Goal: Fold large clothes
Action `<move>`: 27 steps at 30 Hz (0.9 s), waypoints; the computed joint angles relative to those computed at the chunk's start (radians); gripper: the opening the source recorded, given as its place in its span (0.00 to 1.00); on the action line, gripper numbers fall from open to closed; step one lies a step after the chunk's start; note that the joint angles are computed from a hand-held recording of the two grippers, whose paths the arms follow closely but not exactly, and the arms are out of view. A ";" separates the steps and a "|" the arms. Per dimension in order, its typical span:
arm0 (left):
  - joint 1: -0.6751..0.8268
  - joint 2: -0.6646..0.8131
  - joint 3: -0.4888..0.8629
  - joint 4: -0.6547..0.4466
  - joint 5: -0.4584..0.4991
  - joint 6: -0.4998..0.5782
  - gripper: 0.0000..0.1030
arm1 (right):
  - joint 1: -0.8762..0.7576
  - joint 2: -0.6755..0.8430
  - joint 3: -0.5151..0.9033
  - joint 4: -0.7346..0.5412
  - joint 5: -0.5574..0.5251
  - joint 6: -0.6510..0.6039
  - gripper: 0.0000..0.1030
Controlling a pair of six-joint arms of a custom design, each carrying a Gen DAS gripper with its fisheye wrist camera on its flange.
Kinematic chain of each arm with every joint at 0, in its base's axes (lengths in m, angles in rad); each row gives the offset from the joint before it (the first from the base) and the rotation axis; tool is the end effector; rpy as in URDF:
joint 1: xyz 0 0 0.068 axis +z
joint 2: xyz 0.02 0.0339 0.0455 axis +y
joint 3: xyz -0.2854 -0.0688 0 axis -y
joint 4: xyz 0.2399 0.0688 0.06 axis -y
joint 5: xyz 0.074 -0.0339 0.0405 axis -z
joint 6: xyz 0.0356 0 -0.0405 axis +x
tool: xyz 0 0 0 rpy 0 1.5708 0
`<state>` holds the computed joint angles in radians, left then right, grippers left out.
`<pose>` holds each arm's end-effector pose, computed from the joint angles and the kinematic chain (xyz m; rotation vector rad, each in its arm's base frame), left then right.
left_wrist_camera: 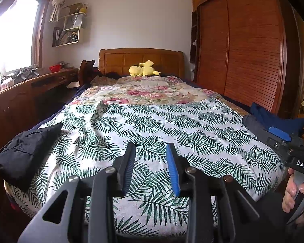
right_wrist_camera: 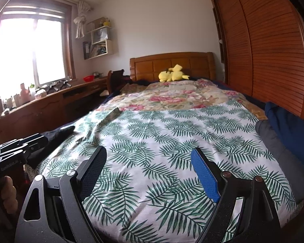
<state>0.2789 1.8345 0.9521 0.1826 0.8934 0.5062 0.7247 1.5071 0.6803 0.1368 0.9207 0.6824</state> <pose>0.3603 0.0743 0.1799 0.6618 1.9136 -0.5229 0.2300 0.1658 0.2016 0.4074 1.9263 -0.1405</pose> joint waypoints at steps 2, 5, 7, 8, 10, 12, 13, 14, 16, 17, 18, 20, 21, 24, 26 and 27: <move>-0.002 -0.001 0.001 -0.003 -0.001 0.002 0.30 | 0.000 -0.001 0.000 -0.002 -0.001 0.001 0.84; -0.003 -0.002 -0.001 0.001 -0.002 0.000 0.30 | 0.003 -0.004 -0.003 -0.004 0.001 0.007 0.84; -0.004 -0.007 -0.004 0.003 0.001 -0.001 0.30 | 0.002 -0.005 -0.004 -0.003 0.000 0.006 0.84; -0.002 -0.008 -0.005 0.003 0.002 0.000 0.30 | 0.002 -0.005 -0.004 -0.003 0.000 0.006 0.84; 0.000 -0.012 -0.006 0.000 0.008 0.003 0.30 | 0.002 -0.007 -0.007 -0.005 0.001 0.008 0.84; 0.003 -0.018 -0.010 0.002 0.015 0.005 0.31 | 0.002 -0.008 -0.007 -0.004 0.001 0.007 0.84; 0.005 -0.020 -0.010 0.000 0.018 0.006 0.31 | 0.002 -0.008 -0.007 -0.004 0.001 0.007 0.84; 0.007 -0.025 -0.013 -0.001 0.022 0.007 0.31 | 0.002 -0.008 -0.008 -0.003 0.001 0.006 0.84; 0.009 -0.033 -0.018 -0.001 0.027 0.009 0.31 | 0.002 -0.010 -0.009 -0.002 0.002 0.006 0.84; 0.010 -0.036 -0.020 0.000 0.029 0.009 0.31 | 0.002 -0.013 -0.012 -0.001 0.002 0.005 0.84; 0.013 -0.039 -0.024 0.001 0.033 0.012 0.31 | 0.002 -0.012 -0.011 -0.002 0.003 0.006 0.84; 0.015 -0.045 -0.029 0.001 0.037 0.013 0.31 | 0.002 -0.012 -0.011 -0.002 0.003 0.006 0.84; 0.016 -0.046 -0.029 0.000 0.039 0.013 0.31 | 0.002 -0.012 -0.011 -0.001 0.003 0.007 0.84; 0.020 -0.051 -0.025 -0.012 0.046 0.014 0.31 | 0.002 -0.013 -0.012 0.000 0.002 0.006 0.84; 0.020 -0.055 -0.027 -0.011 0.045 0.014 0.31 | 0.001 -0.013 -0.012 -0.001 0.002 0.006 0.84; 0.020 -0.056 -0.027 -0.013 0.045 0.015 0.31 | 0.001 -0.013 -0.012 -0.001 0.002 0.006 0.84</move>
